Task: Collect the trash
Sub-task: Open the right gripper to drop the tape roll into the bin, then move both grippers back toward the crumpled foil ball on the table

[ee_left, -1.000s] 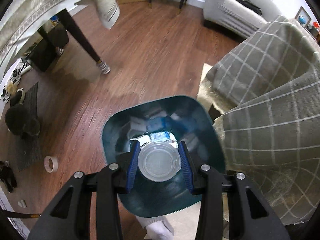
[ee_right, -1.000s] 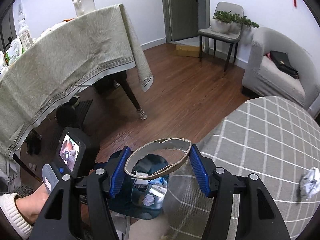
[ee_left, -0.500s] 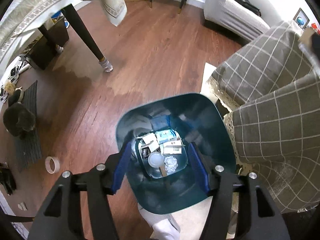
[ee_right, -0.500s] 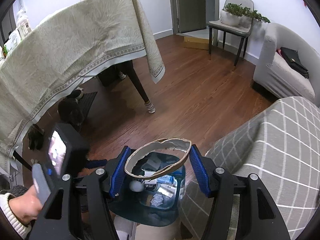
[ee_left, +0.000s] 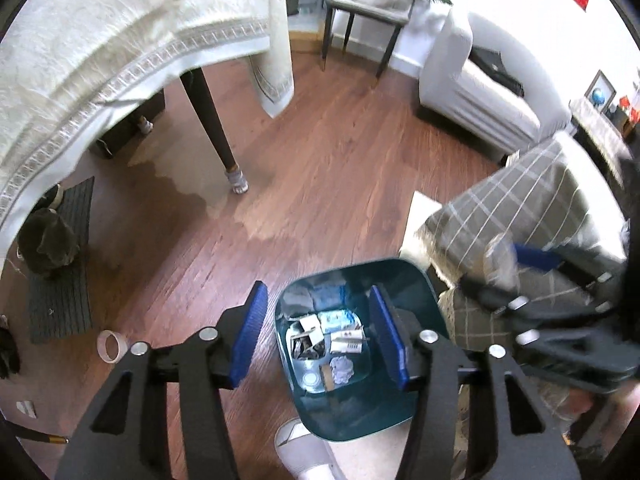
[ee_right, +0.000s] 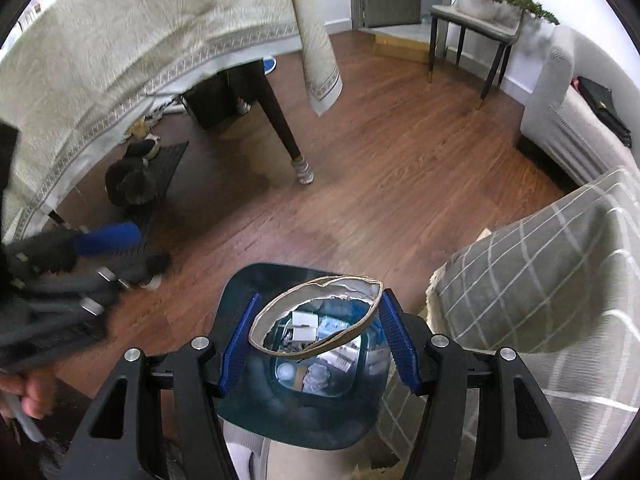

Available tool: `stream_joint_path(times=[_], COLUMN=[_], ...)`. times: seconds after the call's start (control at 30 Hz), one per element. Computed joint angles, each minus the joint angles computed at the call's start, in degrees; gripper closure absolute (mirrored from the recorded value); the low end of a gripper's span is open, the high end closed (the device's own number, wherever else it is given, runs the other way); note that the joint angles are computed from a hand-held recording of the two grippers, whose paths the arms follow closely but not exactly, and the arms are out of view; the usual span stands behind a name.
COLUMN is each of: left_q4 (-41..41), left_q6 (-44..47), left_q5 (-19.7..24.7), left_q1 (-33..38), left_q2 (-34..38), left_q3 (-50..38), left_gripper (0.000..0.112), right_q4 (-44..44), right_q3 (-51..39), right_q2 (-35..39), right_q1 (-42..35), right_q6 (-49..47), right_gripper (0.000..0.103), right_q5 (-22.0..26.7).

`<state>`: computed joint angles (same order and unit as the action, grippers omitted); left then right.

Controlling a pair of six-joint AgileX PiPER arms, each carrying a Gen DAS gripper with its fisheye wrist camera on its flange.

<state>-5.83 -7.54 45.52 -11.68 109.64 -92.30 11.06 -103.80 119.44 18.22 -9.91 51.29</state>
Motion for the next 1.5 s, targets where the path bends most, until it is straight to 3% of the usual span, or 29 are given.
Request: stream_joint_path(times=[0.27,0.57,0.7,0.97,1.27,1.5], left_q4=[-2.51,-4.41,-4.78,-5.20,-1.45,0.39], left_q6=[1.70,2.64,2.76,2.98,0.21,-3.06], left_q5=[-0.68,-0.10,0.16,-0.09,0.28,0.42], left_q1=[1.08,0.84,0.62,0.72,-0.84,-4.19], left_q2=[-3.59,-5.73,-6.69,-8.21,-8.45,-7.52], left_q3=[-0.19,-1.93,-2.91,-4.00,-6.95,-9.86], left_gripper=[0.080,0.082,0.082,0.082,0.082,0.082], right_q4=[-1.81,-2.44,-5.98,-1.98,3.33,4.63], right_q3=[-0.66,-0.46,0.42,4.28,9.12,12.44], right_q2=[4.67,8.52,8.65,4.08,-7.39,-16.33], right_q1=[2.19,2.96,3.85,2.42,0.35,-3.07], right_q6=[0.05,-0.96,1.05,-3.34,-9.05,-11.72], right_gripper=[0.042,0.040,0.025,0.025,0.034,0.035], right_q5=[0.62,2.91,3.56,1.76,-1.20,-2.21])
